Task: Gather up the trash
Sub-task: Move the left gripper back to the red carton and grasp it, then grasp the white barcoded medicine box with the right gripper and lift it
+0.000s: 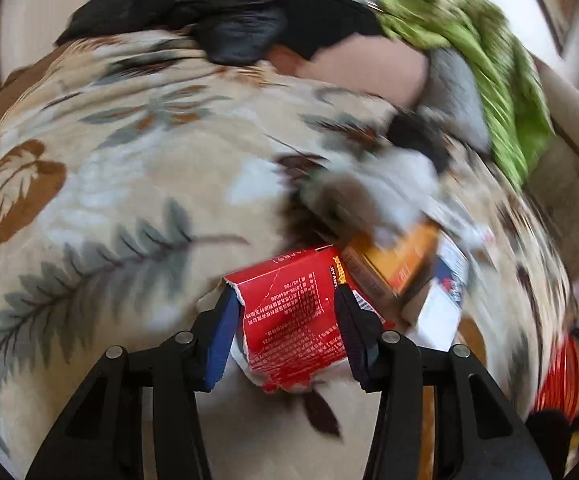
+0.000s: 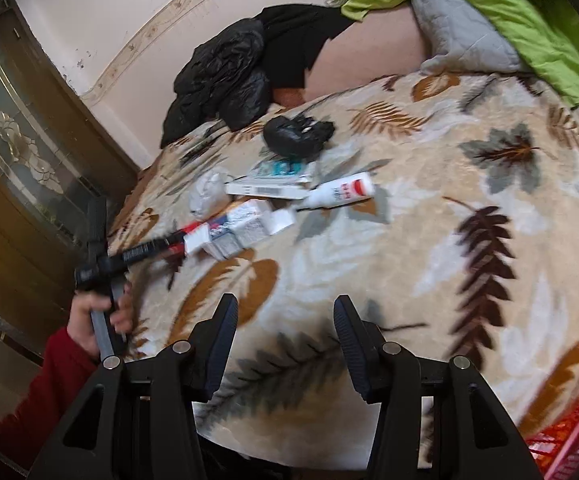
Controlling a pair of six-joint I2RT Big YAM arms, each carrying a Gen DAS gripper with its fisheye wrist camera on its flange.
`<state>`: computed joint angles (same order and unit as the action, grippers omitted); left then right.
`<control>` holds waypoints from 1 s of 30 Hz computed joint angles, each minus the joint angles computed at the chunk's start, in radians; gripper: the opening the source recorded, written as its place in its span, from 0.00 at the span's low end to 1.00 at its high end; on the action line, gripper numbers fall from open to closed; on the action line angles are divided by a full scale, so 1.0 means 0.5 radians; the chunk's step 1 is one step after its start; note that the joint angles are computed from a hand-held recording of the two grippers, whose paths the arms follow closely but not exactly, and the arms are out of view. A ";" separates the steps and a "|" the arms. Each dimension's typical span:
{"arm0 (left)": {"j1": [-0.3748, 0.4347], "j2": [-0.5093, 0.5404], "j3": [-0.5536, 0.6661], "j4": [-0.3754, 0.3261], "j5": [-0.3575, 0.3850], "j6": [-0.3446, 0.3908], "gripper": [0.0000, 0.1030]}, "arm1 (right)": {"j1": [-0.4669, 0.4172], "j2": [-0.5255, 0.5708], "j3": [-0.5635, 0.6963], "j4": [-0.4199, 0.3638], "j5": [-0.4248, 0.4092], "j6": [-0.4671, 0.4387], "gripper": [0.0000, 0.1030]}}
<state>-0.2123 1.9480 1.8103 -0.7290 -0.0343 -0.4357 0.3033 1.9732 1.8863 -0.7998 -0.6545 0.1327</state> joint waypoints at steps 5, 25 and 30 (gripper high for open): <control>0.000 -0.119 -0.104 0.111 -0.058 0.102 0.57 | 0.082 0.148 0.229 -0.079 -0.050 0.060 0.52; -0.153 -0.146 -0.232 0.103 0.064 0.217 0.26 | 0.270 0.735 1.202 -0.612 0.222 0.313 0.58; -0.148 -0.172 -0.281 0.160 0.108 0.151 0.35 | 0.284 0.940 1.509 -0.835 0.369 0.393 0.58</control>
